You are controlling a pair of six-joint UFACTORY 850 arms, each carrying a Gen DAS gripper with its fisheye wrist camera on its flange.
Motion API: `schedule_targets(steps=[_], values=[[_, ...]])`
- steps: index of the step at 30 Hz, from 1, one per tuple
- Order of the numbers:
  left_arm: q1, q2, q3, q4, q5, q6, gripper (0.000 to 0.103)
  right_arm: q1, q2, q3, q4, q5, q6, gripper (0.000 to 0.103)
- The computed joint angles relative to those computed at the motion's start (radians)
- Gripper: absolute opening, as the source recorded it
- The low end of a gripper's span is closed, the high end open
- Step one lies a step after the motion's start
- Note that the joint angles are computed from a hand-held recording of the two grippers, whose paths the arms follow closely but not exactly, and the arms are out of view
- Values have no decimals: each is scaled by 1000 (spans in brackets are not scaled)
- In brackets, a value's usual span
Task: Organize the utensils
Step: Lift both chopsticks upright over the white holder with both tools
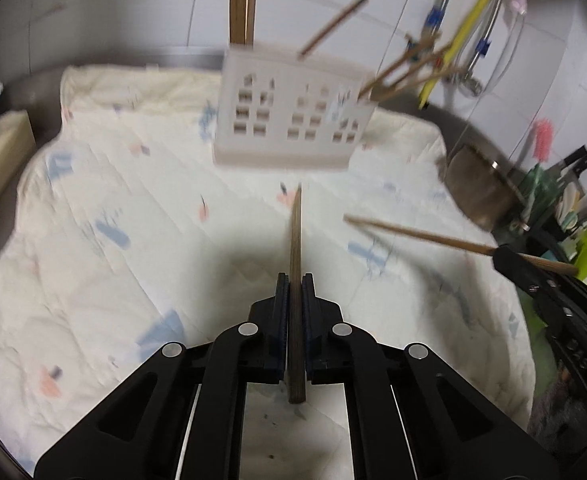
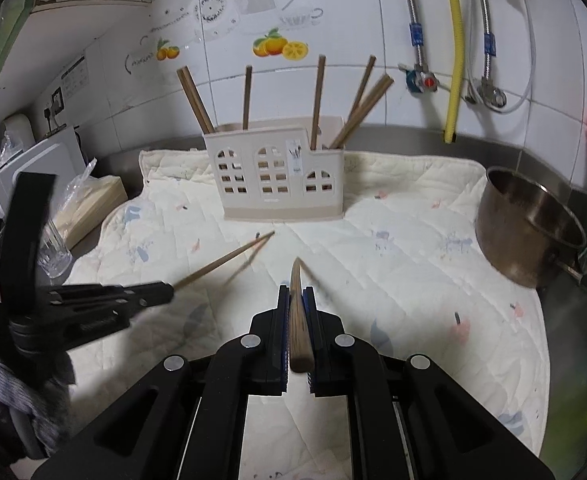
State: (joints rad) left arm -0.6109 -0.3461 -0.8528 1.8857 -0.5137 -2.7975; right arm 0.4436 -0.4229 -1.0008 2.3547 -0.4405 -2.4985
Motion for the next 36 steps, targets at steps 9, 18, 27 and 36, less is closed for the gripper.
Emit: schedule_targets(steps=[9, 18, 27, 36], values=[[19, 106, 36, 33, -56, 72, 5, 31, 5, -73, -49, 43, 6, 6], [70, 166, 14, 4, -29, 228, 5, 40, -22, -214, -371, 119, 284, 6], [104, 229, -43, -38, -31, 384, 5, 26, -33, -377, -827, 123, 732, 7], [111, 258, -129, -65, -106, 522, 5, 11, -45, -488, -1058, 102, 970, 6]])
